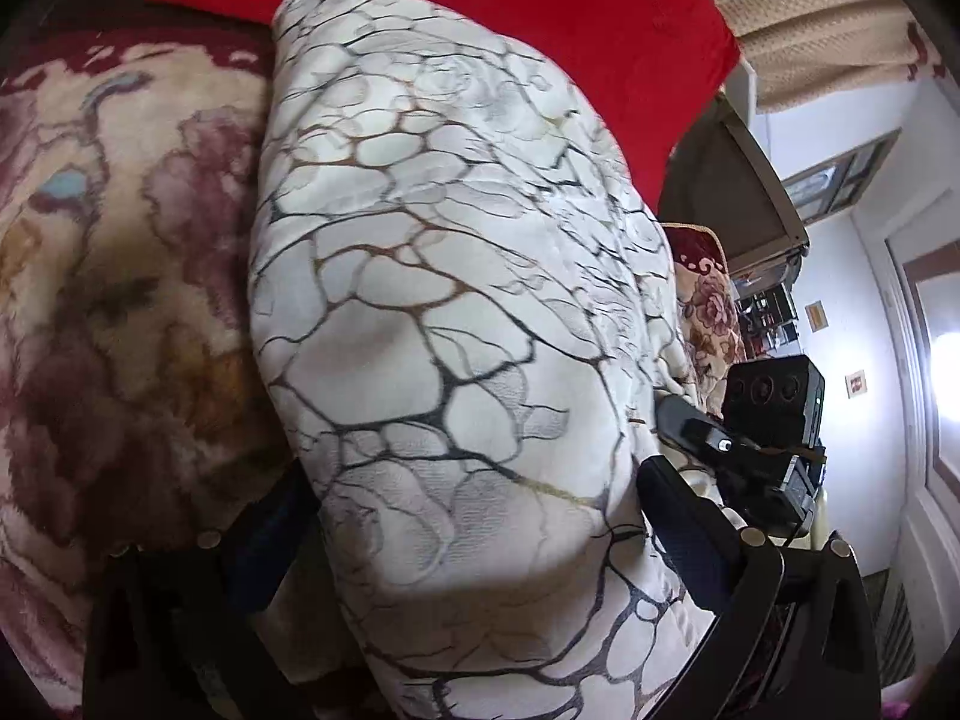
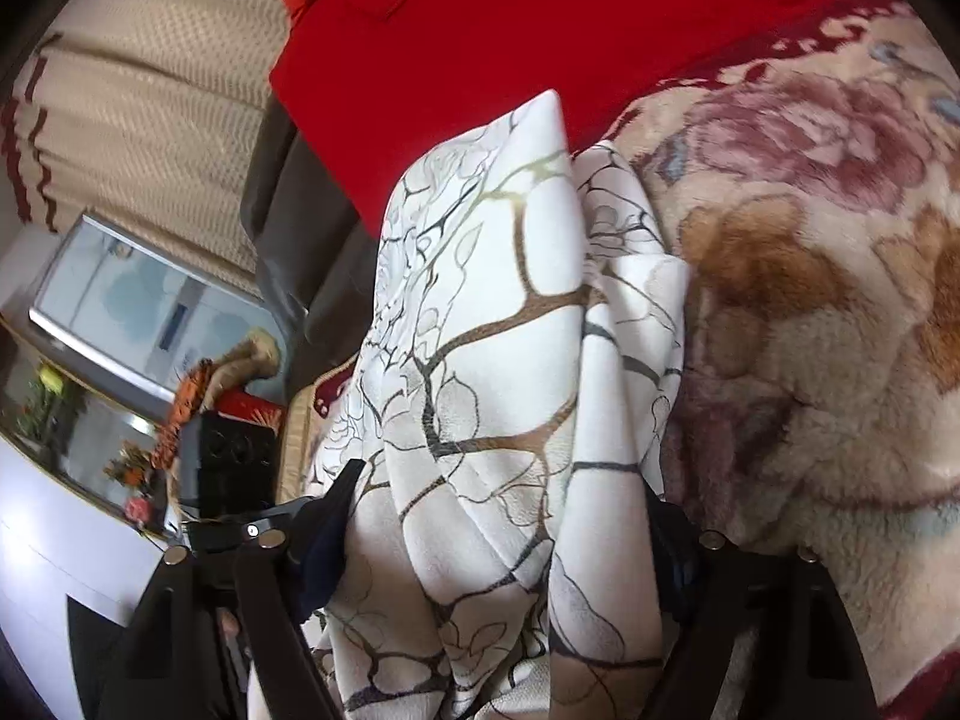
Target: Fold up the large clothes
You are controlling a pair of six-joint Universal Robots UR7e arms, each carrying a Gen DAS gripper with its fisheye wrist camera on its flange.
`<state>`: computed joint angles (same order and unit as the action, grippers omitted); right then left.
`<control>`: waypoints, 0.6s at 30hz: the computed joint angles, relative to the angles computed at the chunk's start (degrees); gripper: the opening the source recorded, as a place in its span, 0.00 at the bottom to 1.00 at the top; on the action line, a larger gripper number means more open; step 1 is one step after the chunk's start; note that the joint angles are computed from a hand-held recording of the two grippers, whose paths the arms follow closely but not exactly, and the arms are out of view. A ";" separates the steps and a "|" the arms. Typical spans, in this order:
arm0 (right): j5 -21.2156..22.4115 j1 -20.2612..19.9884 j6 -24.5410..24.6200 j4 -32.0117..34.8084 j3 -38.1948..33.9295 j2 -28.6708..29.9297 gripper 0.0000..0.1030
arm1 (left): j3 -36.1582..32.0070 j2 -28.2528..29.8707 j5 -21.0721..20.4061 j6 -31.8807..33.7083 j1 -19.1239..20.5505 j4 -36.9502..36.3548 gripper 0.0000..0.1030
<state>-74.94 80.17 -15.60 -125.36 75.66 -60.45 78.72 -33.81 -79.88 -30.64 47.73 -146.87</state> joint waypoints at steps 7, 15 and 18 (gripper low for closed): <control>-1.98 1.89 -4.45 -2.56 1.98 -0.59 0.56 | 0.77 -0.09 2.88 1.57 -2.09 -2.05 0.86; -1.74 4.53 -7.81 -5.62 4.23 -2.34 0.50 | 5.39 -3.29 6.67 1.70 -4.39 -6.76 0.62; 1.81 5.44 -9.03 -5.39 4.01 -2.36 0.49 | 7.84 -5.17 8.68 1.39 -5.58 -9.43 0.60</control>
<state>-73.12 85.62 -24.63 -130.75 79.67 -62.81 86.56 -38.98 -71.19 -29.26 42.15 -156.30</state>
